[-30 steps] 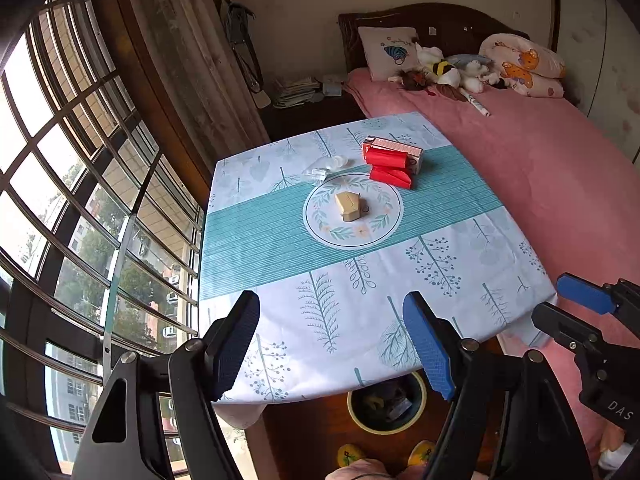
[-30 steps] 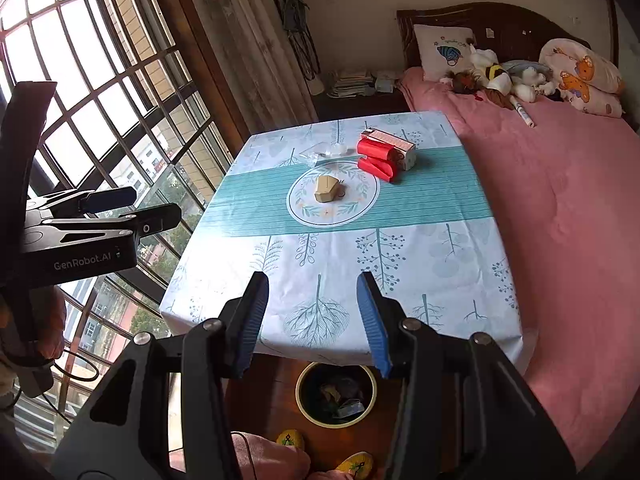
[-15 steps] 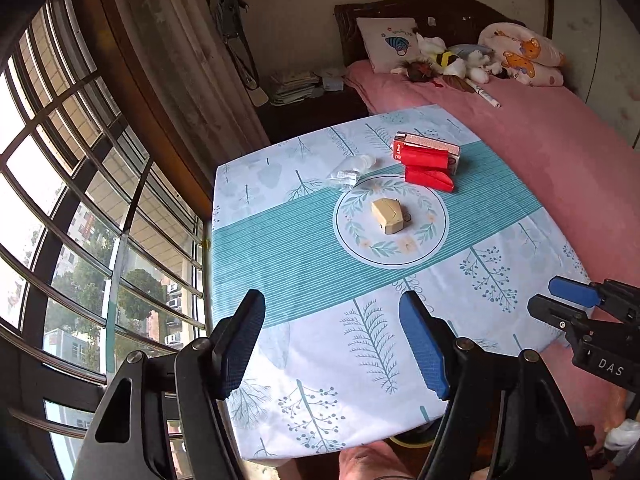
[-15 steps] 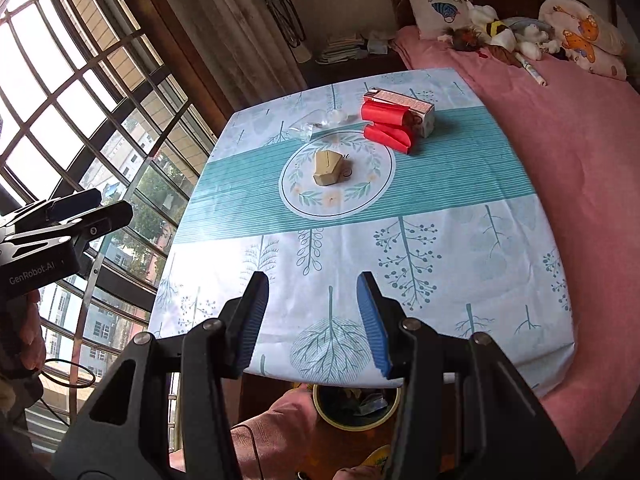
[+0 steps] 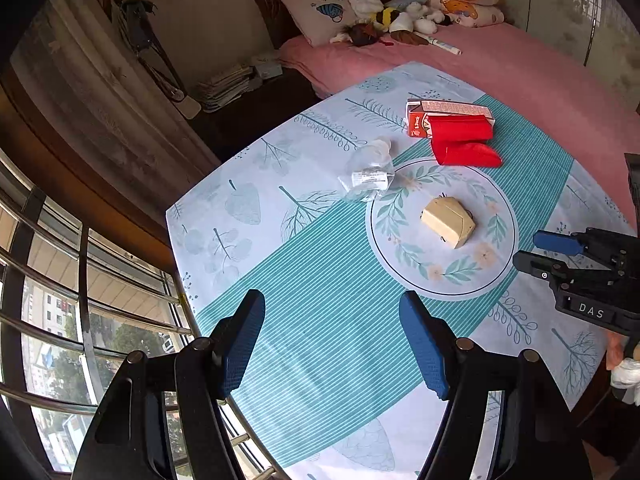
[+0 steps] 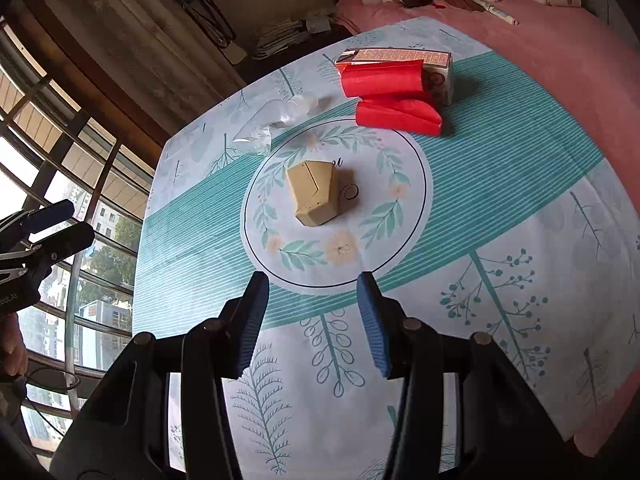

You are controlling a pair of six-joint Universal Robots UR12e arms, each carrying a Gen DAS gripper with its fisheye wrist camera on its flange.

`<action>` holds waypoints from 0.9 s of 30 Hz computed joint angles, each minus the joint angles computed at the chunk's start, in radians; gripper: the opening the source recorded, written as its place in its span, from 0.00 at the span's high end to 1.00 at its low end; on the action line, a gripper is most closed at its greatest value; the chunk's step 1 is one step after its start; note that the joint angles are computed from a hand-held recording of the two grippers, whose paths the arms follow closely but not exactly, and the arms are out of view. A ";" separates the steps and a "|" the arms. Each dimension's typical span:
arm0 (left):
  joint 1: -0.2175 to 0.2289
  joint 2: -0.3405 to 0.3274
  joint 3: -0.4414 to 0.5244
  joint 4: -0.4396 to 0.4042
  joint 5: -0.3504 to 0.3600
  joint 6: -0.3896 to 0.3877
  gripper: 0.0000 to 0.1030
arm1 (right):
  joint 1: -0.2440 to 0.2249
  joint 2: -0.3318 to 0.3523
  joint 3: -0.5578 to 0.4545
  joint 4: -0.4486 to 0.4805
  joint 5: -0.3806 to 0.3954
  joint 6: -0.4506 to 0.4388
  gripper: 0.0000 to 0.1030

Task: Collect trash
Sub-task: 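Grasp the beige box with the right tool while the left tool grasps the clear plastic bottle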

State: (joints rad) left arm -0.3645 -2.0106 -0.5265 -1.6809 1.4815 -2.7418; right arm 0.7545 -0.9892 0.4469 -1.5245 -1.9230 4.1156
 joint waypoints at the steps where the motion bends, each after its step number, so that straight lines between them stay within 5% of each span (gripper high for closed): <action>1: 0.004 -0.013 0.010 -0.003 -0.013 0.009 0.31 | -0.006 0.021 -0.033 0.040 -0.019 -0.061 0.59; 10: 0.010 -0.100 0.084 -0.064 -0.081 -0.052 0.31 | -0.066 0.040 -0.006 0.058 0.081 -0.388 0.59; 18: -0.007 -0.149 0.142 -0.091 -0.026 -0.178 0.31 | -0.097 0.056 0.034 -0.064 0.154 -0.645 0.58; 27: -0.037 -0.161 0.142 -0.085 0.001 -0.293 0.31 | -0.156 0.133 -0.063 -0.084 0.279 -0.937 0.48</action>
State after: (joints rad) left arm -0.4016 -2.1715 -0.3845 -1.7658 1.4829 -3.0349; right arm 0.5989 -0.8562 0.3843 -1.6083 -1.6440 3.1785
